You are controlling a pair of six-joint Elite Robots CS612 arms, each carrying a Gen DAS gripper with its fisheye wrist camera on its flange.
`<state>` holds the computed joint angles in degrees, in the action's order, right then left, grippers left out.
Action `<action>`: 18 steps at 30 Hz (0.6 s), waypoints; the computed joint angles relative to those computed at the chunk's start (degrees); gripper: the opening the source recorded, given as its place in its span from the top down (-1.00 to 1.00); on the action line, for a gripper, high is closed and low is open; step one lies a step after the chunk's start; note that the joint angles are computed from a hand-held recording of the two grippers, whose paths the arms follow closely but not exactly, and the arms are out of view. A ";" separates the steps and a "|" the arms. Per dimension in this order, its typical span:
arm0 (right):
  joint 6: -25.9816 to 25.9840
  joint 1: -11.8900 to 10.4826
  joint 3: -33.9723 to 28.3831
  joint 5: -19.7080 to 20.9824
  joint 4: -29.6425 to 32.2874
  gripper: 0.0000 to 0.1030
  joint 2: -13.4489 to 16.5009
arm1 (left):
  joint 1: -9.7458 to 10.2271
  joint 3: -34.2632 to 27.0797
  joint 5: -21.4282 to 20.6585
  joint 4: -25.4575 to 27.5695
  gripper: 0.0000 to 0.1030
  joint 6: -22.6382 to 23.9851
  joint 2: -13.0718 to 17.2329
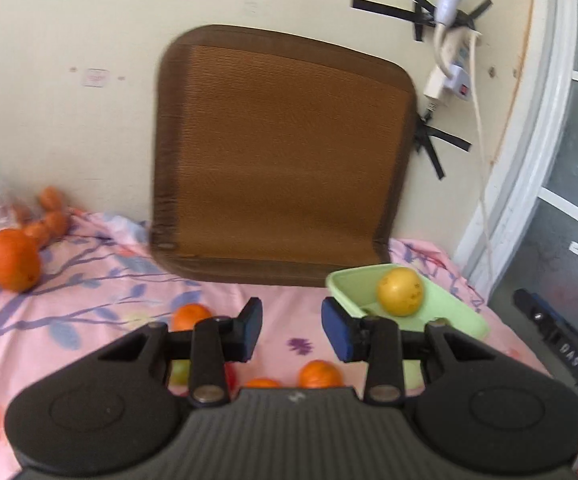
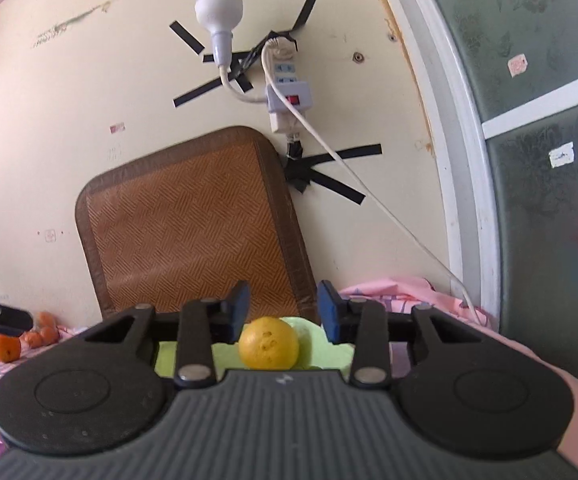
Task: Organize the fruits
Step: 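Grasp a tangerine with the left gripper while the right gripper grasps another tangerine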
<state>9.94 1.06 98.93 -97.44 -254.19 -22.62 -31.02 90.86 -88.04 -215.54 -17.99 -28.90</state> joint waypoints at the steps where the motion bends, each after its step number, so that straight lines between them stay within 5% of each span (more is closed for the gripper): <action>1: 0.64 0.07 0.39 0.94 -0.37 0.32 -0.27 | 0.30 1.44 1.79 -0.32 0.35 0.09 -0.50; 5: -0.04 0.14 2.32 12.40 2.47 0.32 -2.32 | 0.92 4.87 4.22 -0.44 0.34 1.42 -1.22; 9: -8.61 1.65 1.65 20.71 16.37 0.32 -4.19 | 0.82 4.96 0.85 1.32 0.34 3.03 -0.46; 13: -14.61 3.32 -0.45 19.52 27.70 0.30 -4.47 | -0.21 3.91 -0.08 3.98 0.33 5.70 0.53; 18: -14.14 3.90 -2.08 17.87 32.76 0.22 -4.50 | -0.68 2.24 1.57 7.12 0.29 5.71 1.45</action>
